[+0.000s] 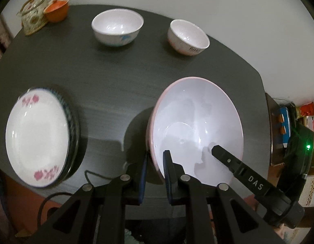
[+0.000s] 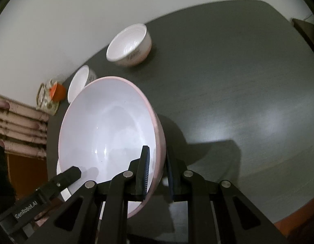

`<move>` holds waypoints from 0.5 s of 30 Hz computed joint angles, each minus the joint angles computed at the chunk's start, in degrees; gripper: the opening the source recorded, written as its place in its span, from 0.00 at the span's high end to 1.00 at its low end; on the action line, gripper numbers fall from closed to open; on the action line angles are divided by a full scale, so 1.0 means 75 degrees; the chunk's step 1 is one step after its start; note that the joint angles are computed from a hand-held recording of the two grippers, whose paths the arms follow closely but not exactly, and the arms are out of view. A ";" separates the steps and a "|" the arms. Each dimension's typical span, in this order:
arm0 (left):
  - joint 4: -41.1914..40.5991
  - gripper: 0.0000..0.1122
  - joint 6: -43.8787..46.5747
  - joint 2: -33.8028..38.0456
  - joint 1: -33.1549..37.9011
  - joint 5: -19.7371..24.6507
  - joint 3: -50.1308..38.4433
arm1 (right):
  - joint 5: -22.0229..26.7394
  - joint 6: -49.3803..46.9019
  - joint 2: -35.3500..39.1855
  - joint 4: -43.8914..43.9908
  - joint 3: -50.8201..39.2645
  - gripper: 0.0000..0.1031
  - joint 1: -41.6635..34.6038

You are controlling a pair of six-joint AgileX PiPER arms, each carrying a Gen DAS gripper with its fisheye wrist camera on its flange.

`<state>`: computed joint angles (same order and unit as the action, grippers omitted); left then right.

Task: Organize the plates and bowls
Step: 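Lift the pink-rimmed bowl with both tools and carry it toward the plates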

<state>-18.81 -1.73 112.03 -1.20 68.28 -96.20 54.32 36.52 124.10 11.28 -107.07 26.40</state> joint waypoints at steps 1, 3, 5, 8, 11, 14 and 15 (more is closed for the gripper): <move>-0.0020 0.86 0.0006 -0.0097 0.0016 -0.0086 0.0220 | -0.0069 0.0068 -0.0081 0.0018 0.0205 0.84 0.0091; -0.0089 0.86 0.0135 -0.0252 0.0113 -0.0201 0.0543 | -0.0189 0.0147 -0.0167 0.0017 0.0489 0.84 0.0278; -0.0164 0.86 0.0263 -0.0458 0.0244 -0.0356 0.0905 | -0.0240 0.0265 -0.0174 0.0042 0.0663 0.84 0.0425; -0.0295 0.86 0.0520 -0.0695 0.0444 -0.0537 0.1372 | -0.0299 0.0453 -0.0197 -0.0055 0.0845 0.84 0.0680; -0.0312 0.86 0.0657 -0.0863 0.0537 -0.0732 0.1786 | -0.0512 0.0371 -0.0577 -0.0070 0.1496 0.83 0.0762; -0.0335 0.86 0.0678 -0.0861 0.0595 -0.0816 0.1981 | -0.0533 0.0456 -0.0621 -0.0182 0.1625 0.83 0.0934; -0.0344 0.86 0.0694 -0.0883 0.0638 -0.0831 0.2057 | -0.0515 0.0518 -0.0605 -0.0222 0.1614 0.83 0.0996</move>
<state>-21.40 3.47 105.41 3.59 62.05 -80.78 50.45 40.41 119.56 9.61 -94.97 33.87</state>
